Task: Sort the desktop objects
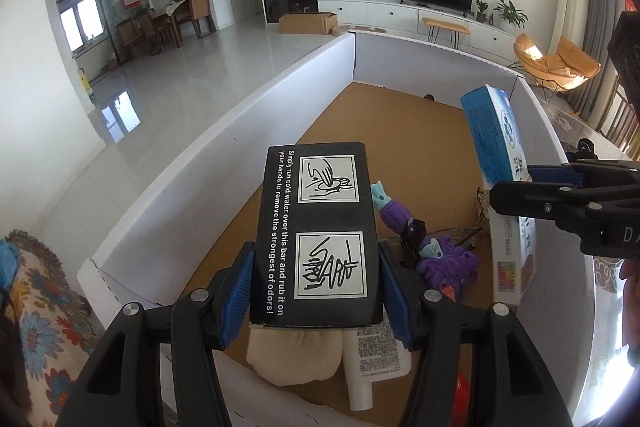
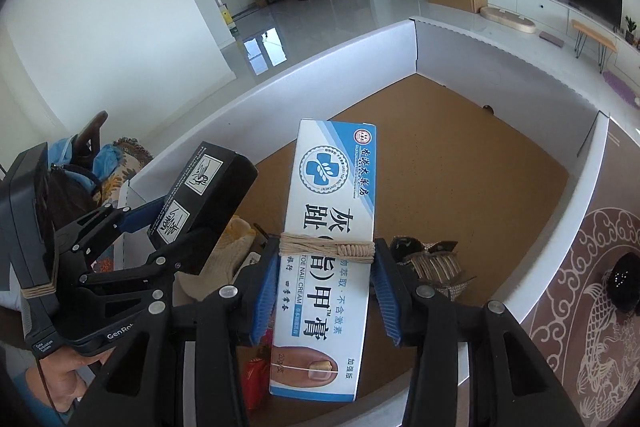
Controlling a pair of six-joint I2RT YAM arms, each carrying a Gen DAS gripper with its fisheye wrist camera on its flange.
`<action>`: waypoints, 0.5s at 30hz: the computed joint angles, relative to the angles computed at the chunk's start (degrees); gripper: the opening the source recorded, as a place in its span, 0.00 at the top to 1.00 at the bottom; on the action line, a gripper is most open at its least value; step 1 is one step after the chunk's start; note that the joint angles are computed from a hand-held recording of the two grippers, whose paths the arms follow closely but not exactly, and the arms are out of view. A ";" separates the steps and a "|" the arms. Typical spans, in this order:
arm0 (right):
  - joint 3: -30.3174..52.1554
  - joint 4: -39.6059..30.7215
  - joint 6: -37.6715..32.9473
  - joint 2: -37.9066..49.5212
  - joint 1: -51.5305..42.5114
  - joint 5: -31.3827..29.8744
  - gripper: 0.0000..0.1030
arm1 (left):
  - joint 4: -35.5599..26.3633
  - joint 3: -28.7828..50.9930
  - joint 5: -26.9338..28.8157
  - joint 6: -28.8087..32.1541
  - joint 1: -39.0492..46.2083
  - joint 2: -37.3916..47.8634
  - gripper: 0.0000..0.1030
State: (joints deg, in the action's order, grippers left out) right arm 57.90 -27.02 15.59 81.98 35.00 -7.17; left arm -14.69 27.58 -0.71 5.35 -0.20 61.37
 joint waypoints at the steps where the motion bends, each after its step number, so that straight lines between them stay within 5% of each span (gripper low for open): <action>1: -0.45 0.04 0.00 -0.33 -0.48 -0.31 0.48 | -0.06 -0.03 -0.89 -0.40 -0.85 0.09 0.43; 3: -1.61 -0.02 0.05 -2.11 -1.51 -0.11 0.25 | -0.84 -0.64 -3.78 -1.06 -2.62 -1.63 0.35; 4: -2.75 0.02 -0.06 -4.43 -2.10 0.02 0.19 | -1.38 -1.05 -5.43 -1.64 -3.75 -3.15 0.20; 6: -4.49 0.17 -0.42 -8.51 -3.39 -0.53 0.18 | -2.53 -1.69 -9.00 -3.10 -5.97 -6.96 0.04; 11: -14.07 -3.69 -3.73 -26.07 -11.52 -1.05 0.05 | -8.52 -1.30 -9.43 -5.90 -10.04 -15.32 0.02; 15: -23.70 -11.74 -16.40 -38.40 -35.09 -9.32 0.02 | -13.12 -0.12 -13.22 -11.10 -20.92 -18.79 0.02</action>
